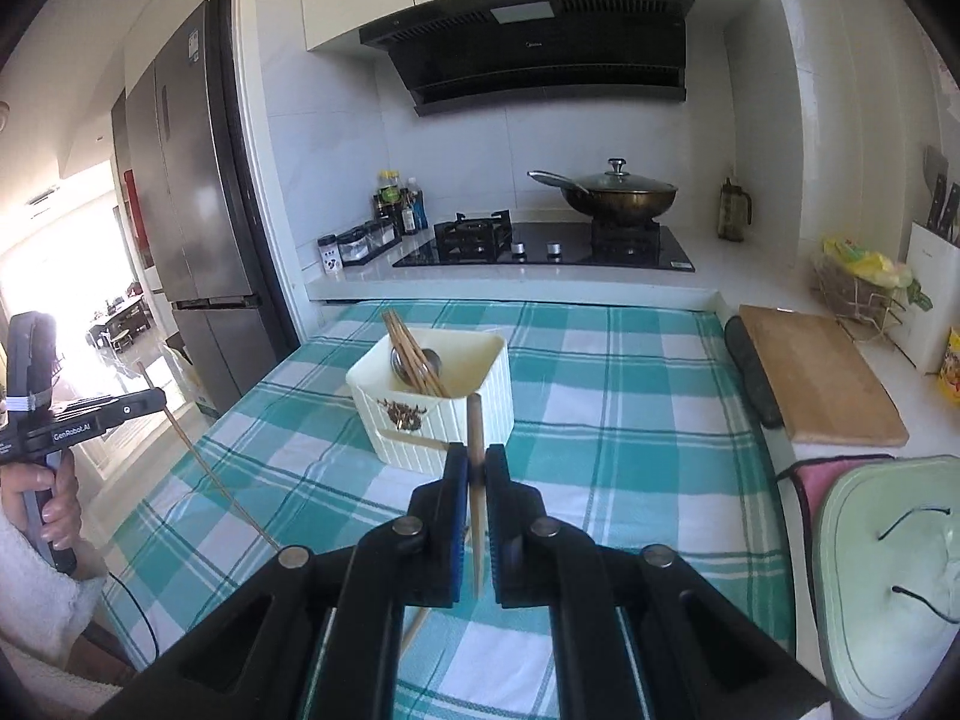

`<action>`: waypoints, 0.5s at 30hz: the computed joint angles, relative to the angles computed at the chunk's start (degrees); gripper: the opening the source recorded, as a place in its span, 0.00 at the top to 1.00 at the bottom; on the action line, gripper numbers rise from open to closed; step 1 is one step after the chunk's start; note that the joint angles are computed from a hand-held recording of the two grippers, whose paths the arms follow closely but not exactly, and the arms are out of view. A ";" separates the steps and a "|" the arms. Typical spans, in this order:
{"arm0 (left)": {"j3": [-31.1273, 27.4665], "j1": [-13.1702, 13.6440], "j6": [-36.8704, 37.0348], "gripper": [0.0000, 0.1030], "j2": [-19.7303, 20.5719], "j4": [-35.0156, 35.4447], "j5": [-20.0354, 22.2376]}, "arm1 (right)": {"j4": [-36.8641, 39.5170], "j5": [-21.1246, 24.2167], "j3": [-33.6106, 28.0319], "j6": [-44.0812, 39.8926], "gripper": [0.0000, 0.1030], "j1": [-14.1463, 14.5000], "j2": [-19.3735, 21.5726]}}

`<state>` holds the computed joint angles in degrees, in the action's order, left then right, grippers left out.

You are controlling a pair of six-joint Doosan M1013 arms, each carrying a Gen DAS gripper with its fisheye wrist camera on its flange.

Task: Organize utensils
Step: 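Carry both chopsticks into the cream basket while both tools open to release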

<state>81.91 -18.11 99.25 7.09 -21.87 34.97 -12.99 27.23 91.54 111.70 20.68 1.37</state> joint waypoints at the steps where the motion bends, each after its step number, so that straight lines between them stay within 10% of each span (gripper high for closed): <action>1: -1.04 0.13 -0.17 0.97 0.33 -0.17 -0.23 | 0.11 -0.25 -0.90 -0.06 0.94 -0.14 0.53; 15: -16.96 -1.56 -13.95 0.97 9.45 12.44 -6.91 | -8.53 -6.57 -16.74 2.44 0.94 -0.30 9.80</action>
<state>64.95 -19.67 85.30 16.55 -9.43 28.06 -21.52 20.66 74.80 114.15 20.38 11.17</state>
